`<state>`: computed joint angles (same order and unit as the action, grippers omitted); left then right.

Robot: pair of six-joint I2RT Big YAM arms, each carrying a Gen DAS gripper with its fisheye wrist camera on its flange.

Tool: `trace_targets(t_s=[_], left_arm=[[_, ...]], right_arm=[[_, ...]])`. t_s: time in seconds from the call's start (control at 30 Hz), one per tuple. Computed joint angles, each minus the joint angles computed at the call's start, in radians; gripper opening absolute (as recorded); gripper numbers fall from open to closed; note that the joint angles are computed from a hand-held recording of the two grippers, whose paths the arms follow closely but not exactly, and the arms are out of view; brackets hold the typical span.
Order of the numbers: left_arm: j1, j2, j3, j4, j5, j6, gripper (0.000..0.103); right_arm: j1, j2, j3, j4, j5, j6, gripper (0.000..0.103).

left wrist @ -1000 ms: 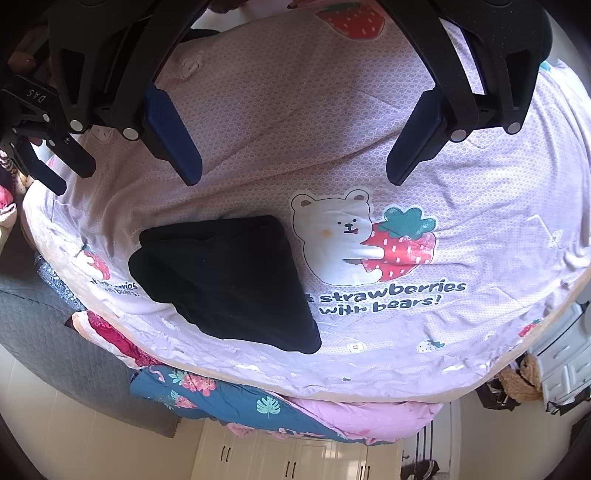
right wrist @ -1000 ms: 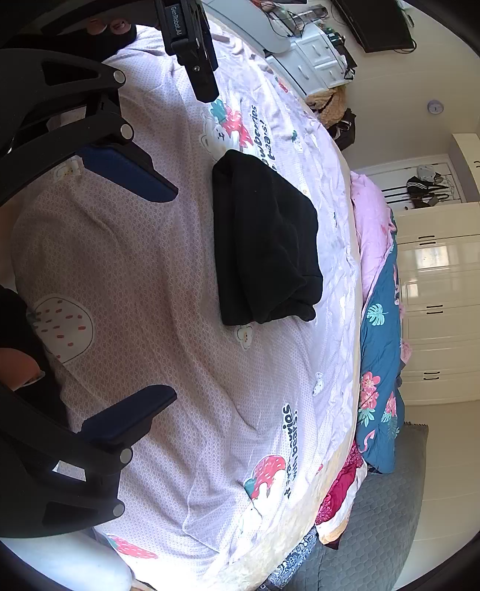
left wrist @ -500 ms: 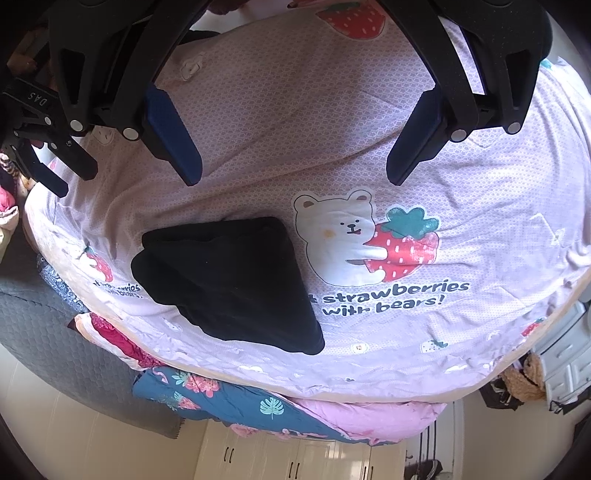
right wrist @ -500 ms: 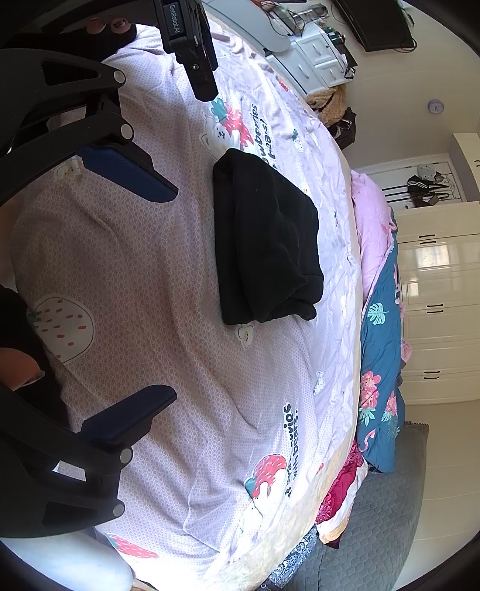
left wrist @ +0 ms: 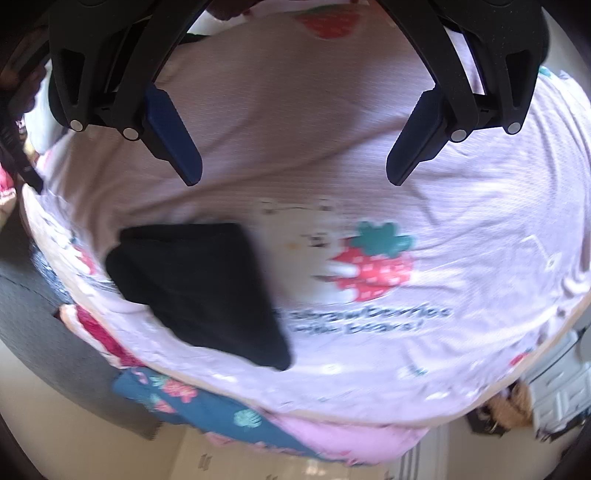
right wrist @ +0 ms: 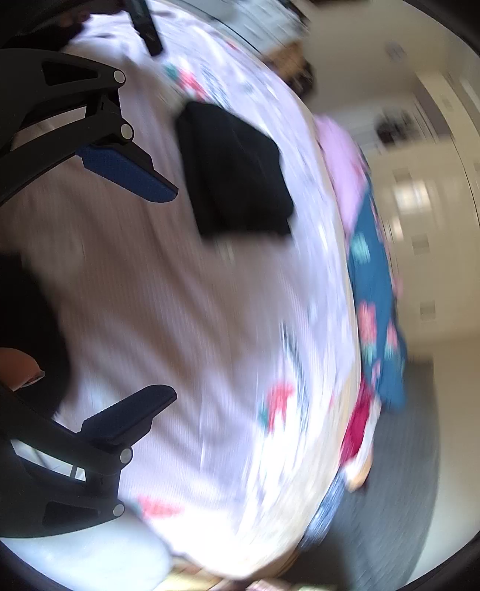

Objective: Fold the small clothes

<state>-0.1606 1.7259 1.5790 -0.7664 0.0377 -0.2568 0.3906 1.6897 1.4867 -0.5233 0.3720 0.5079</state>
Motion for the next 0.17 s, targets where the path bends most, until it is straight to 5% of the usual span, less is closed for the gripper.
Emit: trace_targets(t_s=[0.07,0.17], left_arm=[[0.058,0.023,0.026,-0.017,-0.023,-0.002,0.094],[0.196,0.071,0.092,-0.040,-0.161,-0.046,0.094]], right_arm=[[-0.074,-0.039,-0.052,-0.033,0.069,0.088,0.099],[-0.243,-0.077,-0.137,-0.154,0.203,0.255,0.099]])
